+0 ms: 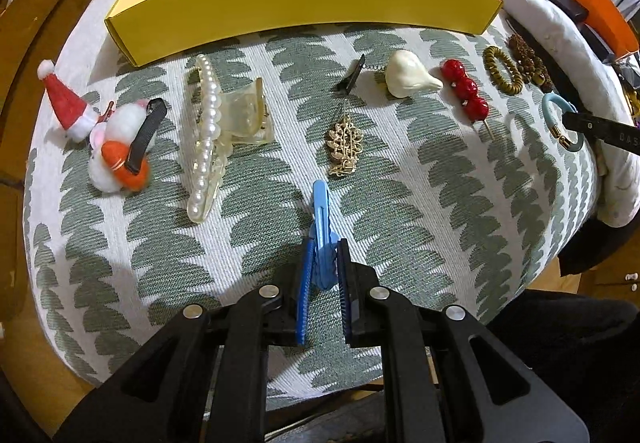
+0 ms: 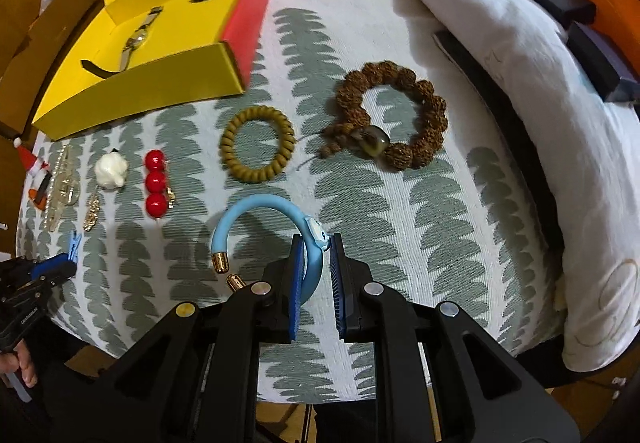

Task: Organize jewelry
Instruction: 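Carry both items out of the box and release them on the bedspread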

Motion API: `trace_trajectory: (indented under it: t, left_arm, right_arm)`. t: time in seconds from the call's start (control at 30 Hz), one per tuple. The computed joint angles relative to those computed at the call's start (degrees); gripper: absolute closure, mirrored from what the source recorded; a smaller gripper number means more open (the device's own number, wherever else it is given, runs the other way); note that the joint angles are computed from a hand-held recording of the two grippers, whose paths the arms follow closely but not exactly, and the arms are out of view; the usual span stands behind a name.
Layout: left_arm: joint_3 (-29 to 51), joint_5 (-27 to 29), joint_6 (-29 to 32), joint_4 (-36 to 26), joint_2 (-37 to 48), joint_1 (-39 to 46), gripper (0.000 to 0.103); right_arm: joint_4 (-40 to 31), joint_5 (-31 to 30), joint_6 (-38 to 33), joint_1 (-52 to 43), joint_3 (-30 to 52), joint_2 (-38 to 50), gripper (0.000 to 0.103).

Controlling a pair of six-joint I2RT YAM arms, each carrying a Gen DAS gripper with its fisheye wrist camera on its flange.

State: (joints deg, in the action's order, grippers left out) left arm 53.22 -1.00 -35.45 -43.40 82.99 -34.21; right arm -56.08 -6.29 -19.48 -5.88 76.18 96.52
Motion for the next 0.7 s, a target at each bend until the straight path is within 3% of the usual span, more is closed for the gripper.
trace_trajectory:
  t: [0.37, 0.57, 0.7]
  left_arm:
    - [1.34, -0.24, -0.5, 0.17, 1.98, 0.45, 0.088]
    - [2.12, 0.49, 0.77, -1.31, 0.52, 1.96, 0.087]
    - [2.24, 0.69, 0.48, -1.72, -0.63, 2.57, 0.081]
  right_arm:
    - [3.08, 4.91, 1.25, 0.69, -0.8, 2.21, 0.085]
    - [3.02, 4.3, 1.02, 0.61, -0.15, 1.21, 0.081]
    - [2.98, 3.53, 1.67, 0.66, 0.92, 0.44, 0.078]
